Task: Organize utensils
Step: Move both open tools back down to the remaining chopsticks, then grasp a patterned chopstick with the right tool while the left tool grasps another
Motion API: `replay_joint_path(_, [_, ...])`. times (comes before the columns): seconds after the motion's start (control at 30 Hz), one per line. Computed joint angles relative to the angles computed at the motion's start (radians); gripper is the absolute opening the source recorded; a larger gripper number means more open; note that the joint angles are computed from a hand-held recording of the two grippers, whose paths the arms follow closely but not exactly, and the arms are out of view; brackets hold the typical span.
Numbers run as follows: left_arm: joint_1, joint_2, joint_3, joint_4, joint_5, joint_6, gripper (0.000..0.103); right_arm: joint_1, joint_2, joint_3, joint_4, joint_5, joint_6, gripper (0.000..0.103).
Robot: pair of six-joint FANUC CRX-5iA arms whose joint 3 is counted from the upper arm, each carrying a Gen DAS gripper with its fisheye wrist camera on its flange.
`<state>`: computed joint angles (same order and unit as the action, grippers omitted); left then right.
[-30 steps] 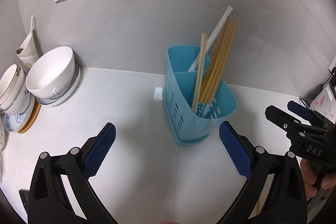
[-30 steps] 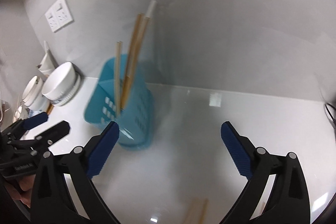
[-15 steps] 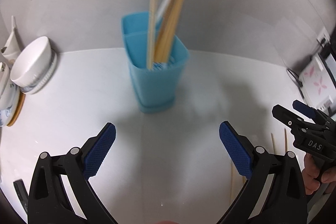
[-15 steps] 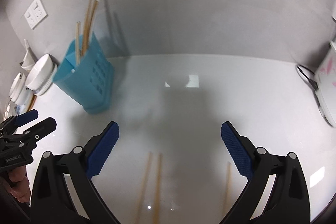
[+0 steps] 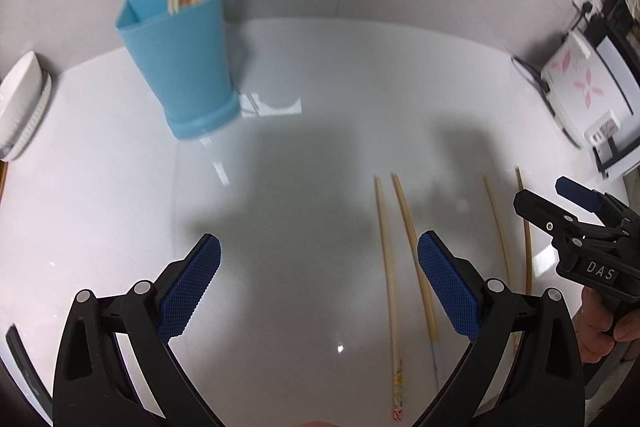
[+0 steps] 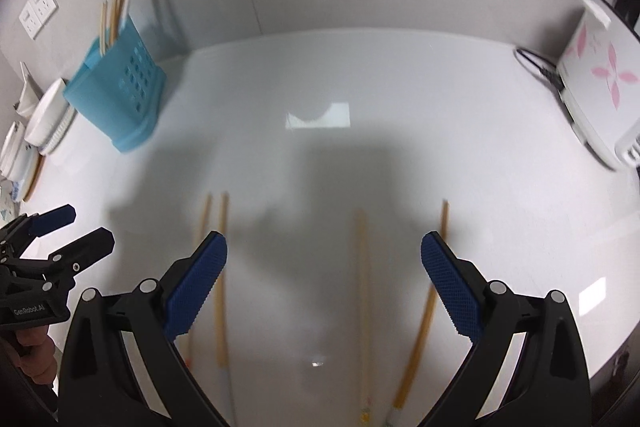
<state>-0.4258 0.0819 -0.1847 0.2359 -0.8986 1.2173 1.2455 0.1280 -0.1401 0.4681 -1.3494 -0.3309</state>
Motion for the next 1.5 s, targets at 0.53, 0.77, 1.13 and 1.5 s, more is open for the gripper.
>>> replay_joint_path(0.53, [-0.087, 0.073, 0.026, -0.139, -0.104, 0.140, 0.094, 0.008, 0.038, 0.039, -0.260, -0.009, 0.048, 0.068])
replay_joint_path(0.77, [-0.113, 0.103, 0.065, -0.197, -0.155, 0.195, 0.088, -0.006, 0.048, 0.054, -0.322, 0.012, 0.077, 0.049])
replay_joint_path(1.13, [-0.145, 0.127, 0.112, -0.260, -0.213, 0.258, 0.065, -0.040, 0.052, 0.072, -0.373, 0.005, 0.110, 0.033])
replay_joint_path(1.5, [-0.132, 0.152, 0.157, -0.248, -0.275, 0.257, 0.006, -0.065, 0.064, 0.091, -0.400, 0.016, 0.150, 0.006])
